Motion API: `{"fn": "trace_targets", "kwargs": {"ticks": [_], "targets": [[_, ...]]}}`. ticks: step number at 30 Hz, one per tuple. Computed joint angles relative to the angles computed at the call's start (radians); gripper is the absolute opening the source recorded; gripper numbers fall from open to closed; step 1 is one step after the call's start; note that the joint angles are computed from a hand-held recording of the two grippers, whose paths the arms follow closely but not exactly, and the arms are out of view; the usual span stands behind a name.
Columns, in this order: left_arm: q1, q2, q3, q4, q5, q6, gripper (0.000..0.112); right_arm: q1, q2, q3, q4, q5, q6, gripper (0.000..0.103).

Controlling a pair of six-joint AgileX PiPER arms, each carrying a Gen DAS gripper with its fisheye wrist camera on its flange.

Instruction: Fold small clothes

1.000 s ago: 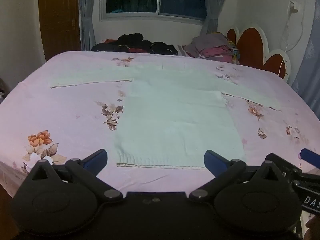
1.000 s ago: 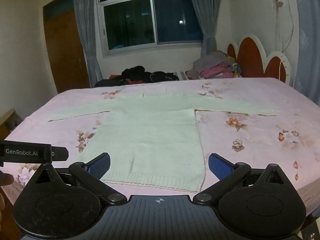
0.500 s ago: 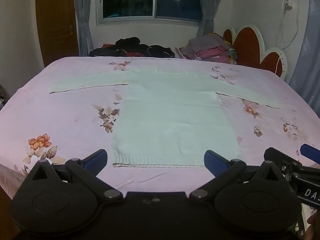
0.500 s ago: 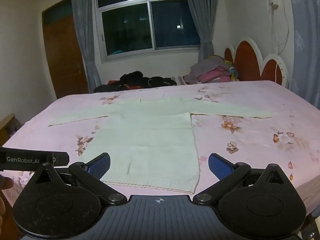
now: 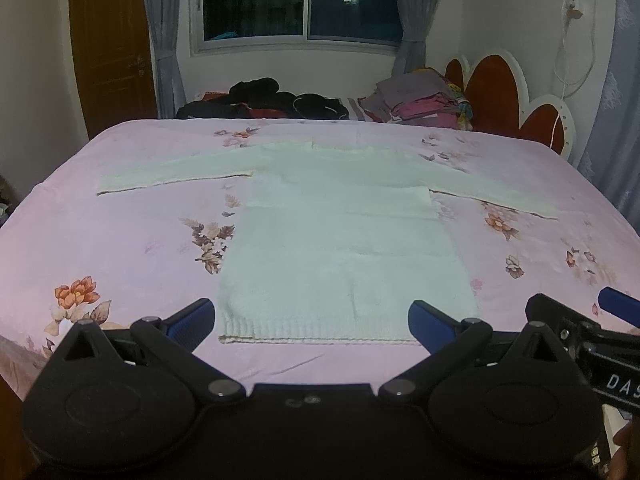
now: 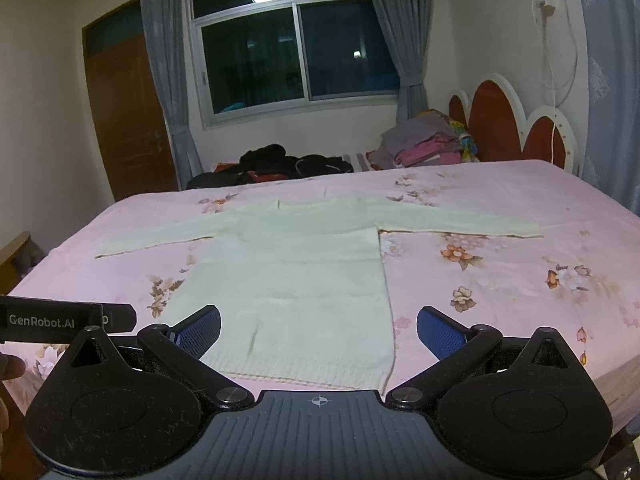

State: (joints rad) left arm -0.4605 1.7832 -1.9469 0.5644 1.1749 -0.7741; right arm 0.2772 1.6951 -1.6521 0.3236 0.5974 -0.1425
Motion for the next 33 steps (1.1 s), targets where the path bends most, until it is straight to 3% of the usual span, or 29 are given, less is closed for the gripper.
{"fn": "trace_targets", "kwargs": {"ticks": [24,33], "targets": [[-0.009,0.058,-0.089,-0.004,0.041,0.001,0.103,-0.024,0.028,-0.037,0.042,0.017,-0.039,0.103],[0.002,0.040,-0.057,-0.004,0.028,-0.013,0.103,-0.024,0.065,-0.094,0.047,0.033,-0.039,0.103]]}}
